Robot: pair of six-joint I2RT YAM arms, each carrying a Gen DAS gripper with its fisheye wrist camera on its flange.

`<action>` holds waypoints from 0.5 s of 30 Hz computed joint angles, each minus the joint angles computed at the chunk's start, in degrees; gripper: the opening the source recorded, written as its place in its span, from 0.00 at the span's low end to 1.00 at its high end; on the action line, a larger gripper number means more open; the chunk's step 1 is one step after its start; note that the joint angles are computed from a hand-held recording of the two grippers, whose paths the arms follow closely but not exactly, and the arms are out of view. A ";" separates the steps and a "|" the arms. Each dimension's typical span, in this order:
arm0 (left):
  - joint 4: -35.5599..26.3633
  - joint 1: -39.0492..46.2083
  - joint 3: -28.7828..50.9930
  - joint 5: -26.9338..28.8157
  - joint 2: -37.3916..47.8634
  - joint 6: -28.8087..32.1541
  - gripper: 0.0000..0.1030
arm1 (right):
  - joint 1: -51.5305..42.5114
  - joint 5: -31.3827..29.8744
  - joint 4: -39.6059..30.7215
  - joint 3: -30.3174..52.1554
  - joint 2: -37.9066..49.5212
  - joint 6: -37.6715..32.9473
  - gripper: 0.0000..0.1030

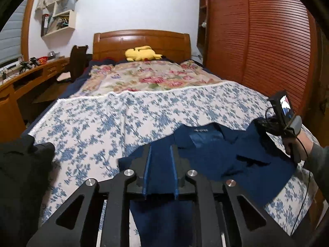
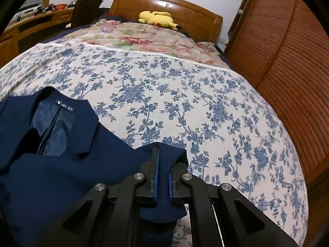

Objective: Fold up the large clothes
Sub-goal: 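Lift the hem with both grippers and fold it over toward the collar, then lower the hem onto the blazer and open both grippers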

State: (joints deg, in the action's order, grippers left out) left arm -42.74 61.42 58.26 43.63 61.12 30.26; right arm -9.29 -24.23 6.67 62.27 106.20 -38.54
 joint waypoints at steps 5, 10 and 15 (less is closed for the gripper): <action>-2.26 1.49 0.32 2.20 1.71 2.16 0.34 | -1.47 -2.84 -3.74 -0.92 -3.84 0.49 0.36; -4.63 2.63 0.64 3.23 3.27 5.20 0.38 | -4.13 -8.76 -6.50 -9.38 -13.03 -3.52 0.57; -5.28 2.69 -0.47 2.87 3.55 7.20 0.55 | -8.38 -15.26 -19.43 -15.03 -19.31 -16.72 0.60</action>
State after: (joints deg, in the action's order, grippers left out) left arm -48.02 64.11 57.79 46.50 64.67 37.46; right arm -17.67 -39.48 -12.76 47.24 86.88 -55.26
